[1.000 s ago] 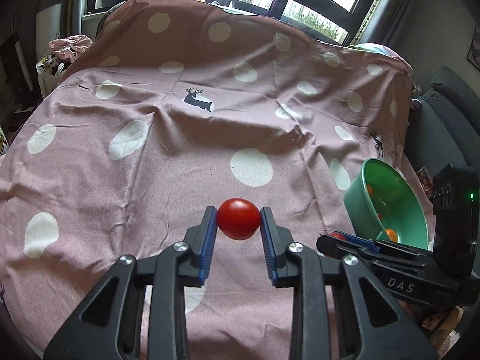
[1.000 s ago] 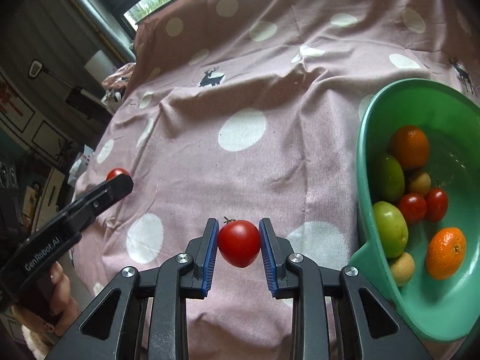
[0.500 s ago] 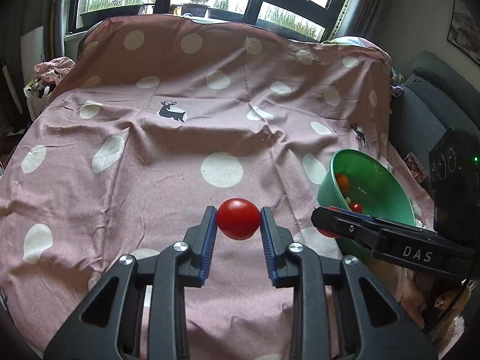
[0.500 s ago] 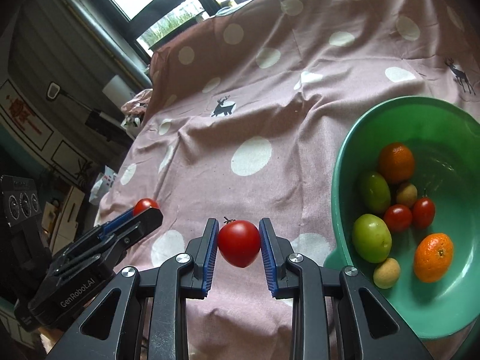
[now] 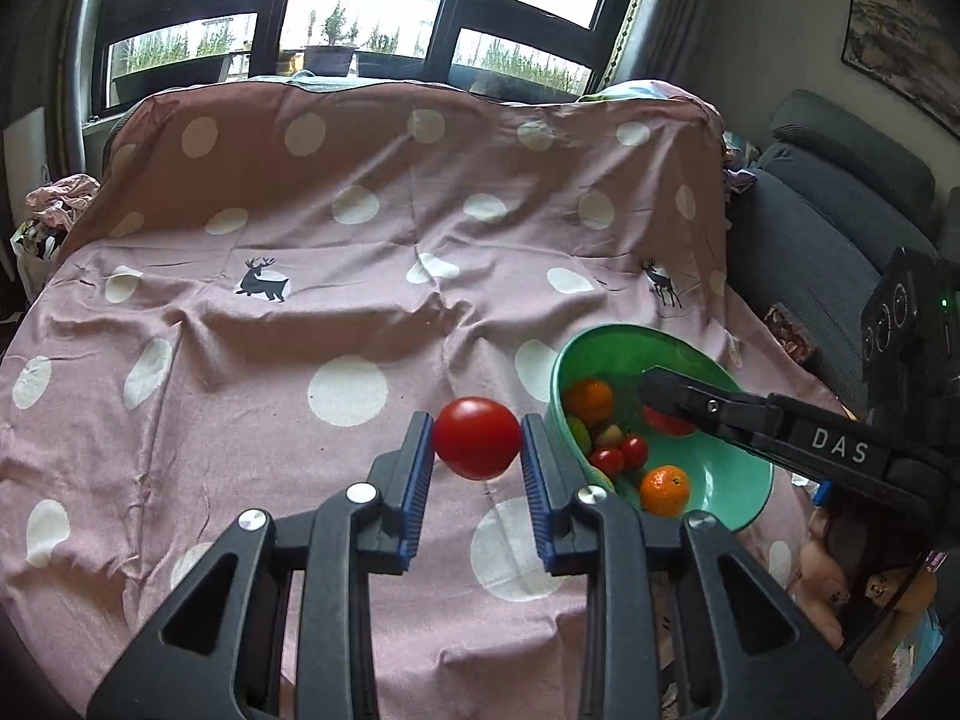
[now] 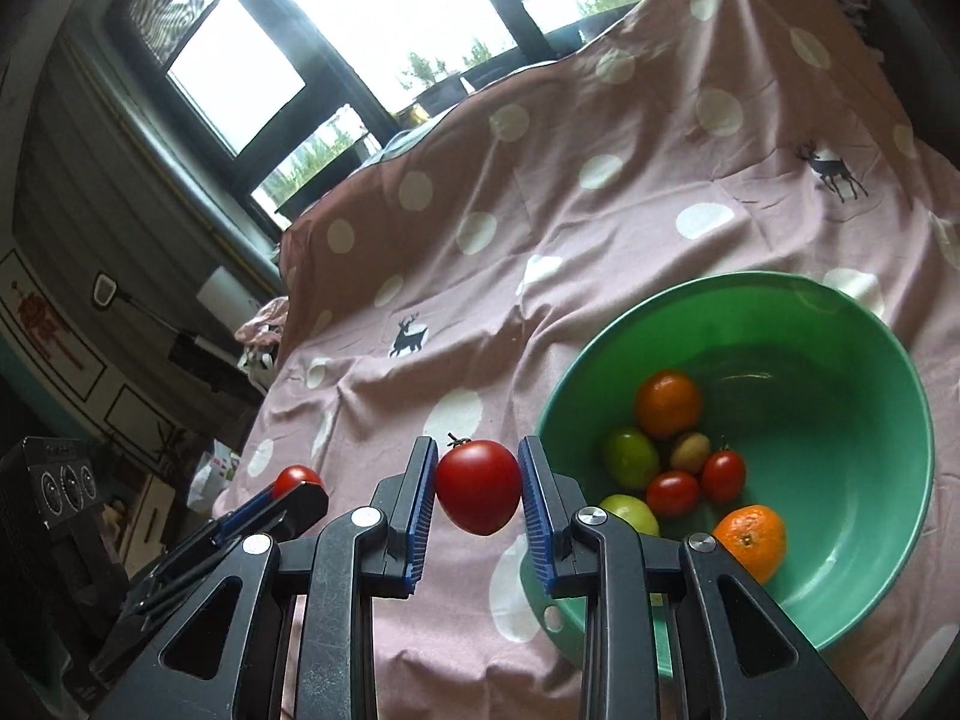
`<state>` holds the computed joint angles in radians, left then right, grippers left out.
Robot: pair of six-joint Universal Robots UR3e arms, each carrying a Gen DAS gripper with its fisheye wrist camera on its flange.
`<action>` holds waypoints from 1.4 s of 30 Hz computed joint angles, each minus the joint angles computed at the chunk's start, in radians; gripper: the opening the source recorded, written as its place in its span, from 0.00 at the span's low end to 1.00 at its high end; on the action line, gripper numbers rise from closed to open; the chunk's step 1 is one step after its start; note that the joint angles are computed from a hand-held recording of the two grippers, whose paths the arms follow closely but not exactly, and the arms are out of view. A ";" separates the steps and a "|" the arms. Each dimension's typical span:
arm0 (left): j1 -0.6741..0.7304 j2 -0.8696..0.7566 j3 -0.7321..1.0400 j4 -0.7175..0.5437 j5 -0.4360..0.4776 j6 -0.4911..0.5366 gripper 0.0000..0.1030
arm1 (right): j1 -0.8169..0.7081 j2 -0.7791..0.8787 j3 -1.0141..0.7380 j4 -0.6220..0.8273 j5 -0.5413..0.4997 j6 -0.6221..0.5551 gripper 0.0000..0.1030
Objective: Organize fruits
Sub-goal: 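Carry the tomato with the right tool while the left tool carries its tomato over the bowl, then lower and open the right tool in the bowl while the left tool releases its tomato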
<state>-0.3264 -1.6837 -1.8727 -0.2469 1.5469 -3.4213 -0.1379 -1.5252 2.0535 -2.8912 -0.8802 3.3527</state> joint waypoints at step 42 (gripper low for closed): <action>-0.165 -0.449 0.487 -0.158 -0.036 0.005 0.28 | -0.063 0.025 0.033 0.010 -0.233 0.094 0.29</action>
<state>-0.4918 -2.1330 -1.3855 -0.4047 1.5109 -3.4163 -0.2009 -1.4999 2.0868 -2.8816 -1.1132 3.4468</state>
